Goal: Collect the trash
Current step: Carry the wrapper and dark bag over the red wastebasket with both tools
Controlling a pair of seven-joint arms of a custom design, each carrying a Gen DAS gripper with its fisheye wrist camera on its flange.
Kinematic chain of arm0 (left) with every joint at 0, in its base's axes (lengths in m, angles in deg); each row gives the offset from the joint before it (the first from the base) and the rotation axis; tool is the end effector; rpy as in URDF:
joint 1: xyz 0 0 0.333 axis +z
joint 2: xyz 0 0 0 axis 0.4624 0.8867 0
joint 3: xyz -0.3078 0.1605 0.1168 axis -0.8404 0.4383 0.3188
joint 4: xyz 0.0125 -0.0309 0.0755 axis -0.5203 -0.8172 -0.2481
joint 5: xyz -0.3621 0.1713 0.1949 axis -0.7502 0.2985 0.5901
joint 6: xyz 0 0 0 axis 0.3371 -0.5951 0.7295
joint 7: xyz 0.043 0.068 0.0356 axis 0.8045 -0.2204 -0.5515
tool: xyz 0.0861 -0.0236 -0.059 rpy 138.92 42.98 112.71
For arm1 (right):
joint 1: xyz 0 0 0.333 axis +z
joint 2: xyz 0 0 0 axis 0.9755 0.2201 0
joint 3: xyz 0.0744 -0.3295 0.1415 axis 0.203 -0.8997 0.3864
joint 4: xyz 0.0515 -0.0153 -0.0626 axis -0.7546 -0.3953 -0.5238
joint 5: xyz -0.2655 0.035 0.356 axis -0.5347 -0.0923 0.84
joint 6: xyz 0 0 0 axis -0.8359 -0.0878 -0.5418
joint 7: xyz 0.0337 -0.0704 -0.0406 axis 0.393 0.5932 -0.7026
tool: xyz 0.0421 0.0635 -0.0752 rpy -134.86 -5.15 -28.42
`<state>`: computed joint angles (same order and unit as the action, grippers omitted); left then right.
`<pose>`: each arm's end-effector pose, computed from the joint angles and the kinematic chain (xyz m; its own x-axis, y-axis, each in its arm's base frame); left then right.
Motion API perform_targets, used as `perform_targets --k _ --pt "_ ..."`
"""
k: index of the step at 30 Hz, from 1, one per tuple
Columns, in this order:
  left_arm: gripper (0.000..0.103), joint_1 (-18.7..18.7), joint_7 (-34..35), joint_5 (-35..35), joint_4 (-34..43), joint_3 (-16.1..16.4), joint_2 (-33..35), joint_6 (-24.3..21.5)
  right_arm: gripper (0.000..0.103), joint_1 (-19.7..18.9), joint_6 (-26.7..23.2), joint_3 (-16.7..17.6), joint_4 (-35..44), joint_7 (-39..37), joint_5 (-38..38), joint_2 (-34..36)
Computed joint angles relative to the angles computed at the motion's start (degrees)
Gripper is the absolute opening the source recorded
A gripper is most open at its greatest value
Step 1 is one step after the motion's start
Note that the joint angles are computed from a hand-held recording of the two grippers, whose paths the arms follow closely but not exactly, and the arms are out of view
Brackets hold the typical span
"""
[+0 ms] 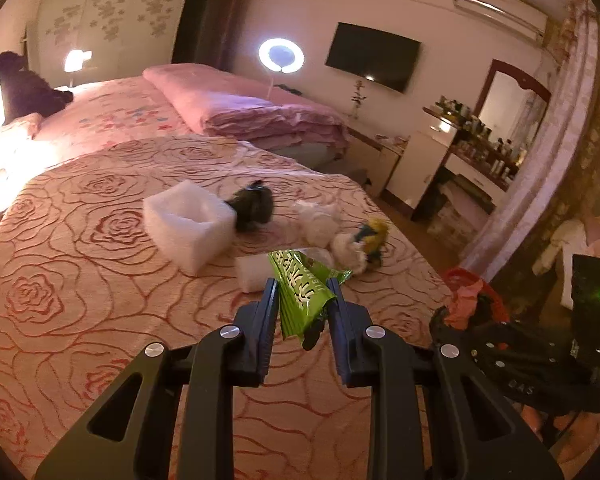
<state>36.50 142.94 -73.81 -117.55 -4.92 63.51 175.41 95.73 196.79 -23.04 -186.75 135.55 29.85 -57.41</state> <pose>0.5520 -0.1291 0.5032 0.0425 -0.9651 0.2585 -0.6153 -0.2291 -0.7543 0.6058 0.3281 0.4824 0.4153 -0.8926 -0.1755 -0.7301 -0.2120 -0.6496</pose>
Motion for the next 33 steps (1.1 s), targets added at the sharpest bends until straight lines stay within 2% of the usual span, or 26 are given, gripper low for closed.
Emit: perform_targets --k 4,7,14,21,33 --pt "0.023 -5.3 4.2 -3.9 0.5 3.2 0.9 -0.3 0.042 -0.6 0.8 -0.2 -0.8 0.1 0.8 -0.5" --pt "0.023 -6.6 5.3 -4.6 1.0 3.4 1.5 -0.6 0.042 -1.3 1.4 -0.1 -1.3 -0.6 2.0 -0.7" --pt "0.023 -12.9 12.6 -11.4 3.0 7.3 3.7 -1.4 0.042 -2.6 2.4 0.2 -1.5 -2.2 5.1 -0.8" --pt "0.023 -16.2 19.0 -16.9 5.5 8.8 6.0 -2.6 0.042 -3.9 2.8 0.1 -1.3 -2.9 7.3 -0.4" --pt "0.023 -19.1 25.6 -19.9 11.7 8.5 10.6 -5.4 0.042 -5.6 4.1 -1.0 -1.9 -1.6 7.2 -0.5"
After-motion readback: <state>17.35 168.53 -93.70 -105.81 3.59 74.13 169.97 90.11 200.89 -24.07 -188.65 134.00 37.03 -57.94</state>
